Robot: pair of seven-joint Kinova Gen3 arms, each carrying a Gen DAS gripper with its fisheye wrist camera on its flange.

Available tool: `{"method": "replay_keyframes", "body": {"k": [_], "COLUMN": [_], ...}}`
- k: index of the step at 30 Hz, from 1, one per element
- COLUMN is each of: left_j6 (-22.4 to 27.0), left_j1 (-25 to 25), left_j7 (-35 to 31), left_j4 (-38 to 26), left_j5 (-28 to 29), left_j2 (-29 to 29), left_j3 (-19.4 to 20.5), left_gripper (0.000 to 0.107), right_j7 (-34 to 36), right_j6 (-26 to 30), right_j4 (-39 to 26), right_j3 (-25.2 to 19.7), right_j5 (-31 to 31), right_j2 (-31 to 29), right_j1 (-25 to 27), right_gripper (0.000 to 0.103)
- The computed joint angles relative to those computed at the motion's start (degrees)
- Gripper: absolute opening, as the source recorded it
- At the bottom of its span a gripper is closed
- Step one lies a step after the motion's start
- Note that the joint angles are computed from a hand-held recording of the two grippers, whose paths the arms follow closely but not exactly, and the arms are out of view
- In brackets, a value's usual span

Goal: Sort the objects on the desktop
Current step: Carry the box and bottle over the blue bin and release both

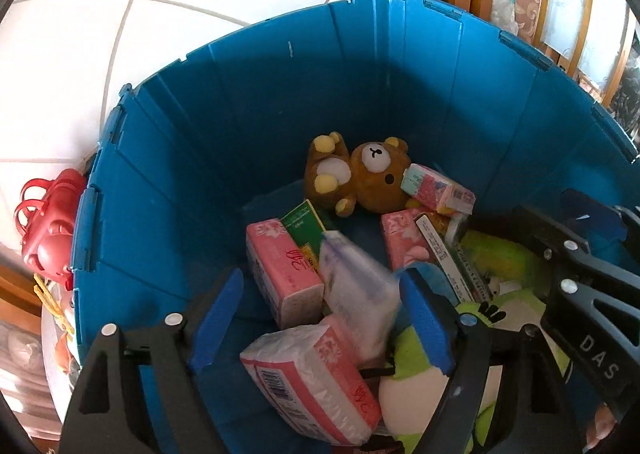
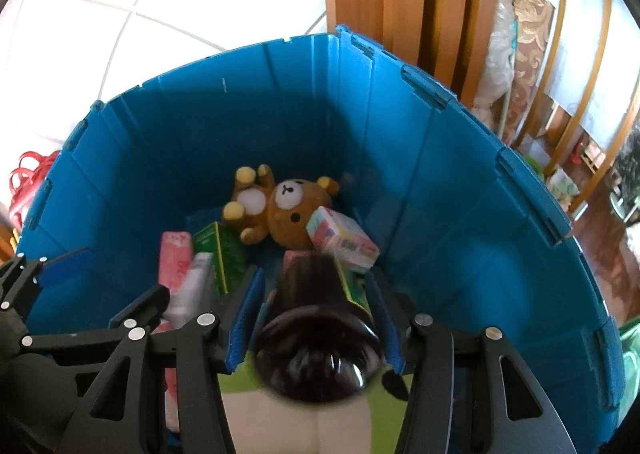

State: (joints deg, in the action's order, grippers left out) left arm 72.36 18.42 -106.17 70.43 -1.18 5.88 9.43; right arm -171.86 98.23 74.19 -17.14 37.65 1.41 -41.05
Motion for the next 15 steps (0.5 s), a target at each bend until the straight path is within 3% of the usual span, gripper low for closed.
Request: {"method": "replay_keyframes", "body": {"k": [8, 13, 15], "left_j6": [0.7, 0.6, 0.1], "left_j1": [-0.3, -0.9, -1.4], "left_j7": [0.1, 0.3, 0.3], "left_j4": [-0.3, -0.1, 0.2], "left_j5": [0.4, 1.3, 1.8], "left_j2": [0.1, -0.4, -1.1], "left_j3": [-0.2, -0.5, -0.7], "left_gripper": [0.080, 0.080, 0.080], "right_j7": [-0.7, -2.0, -2.0], "right_j6": [0.7, -0.4, -1.5], "right_j4": [-0.3, 0.5, 0.9], "right_j3": [0.2, 0.2, -0.1], "right_j5": [0.1, -0.3, -0.4], "right_j2": [0.2, -0.7, -1.3], "right_j1": [0.0, 0.3, 0.6], "right_gripper": [0.088, 0.102, 0.103]}}
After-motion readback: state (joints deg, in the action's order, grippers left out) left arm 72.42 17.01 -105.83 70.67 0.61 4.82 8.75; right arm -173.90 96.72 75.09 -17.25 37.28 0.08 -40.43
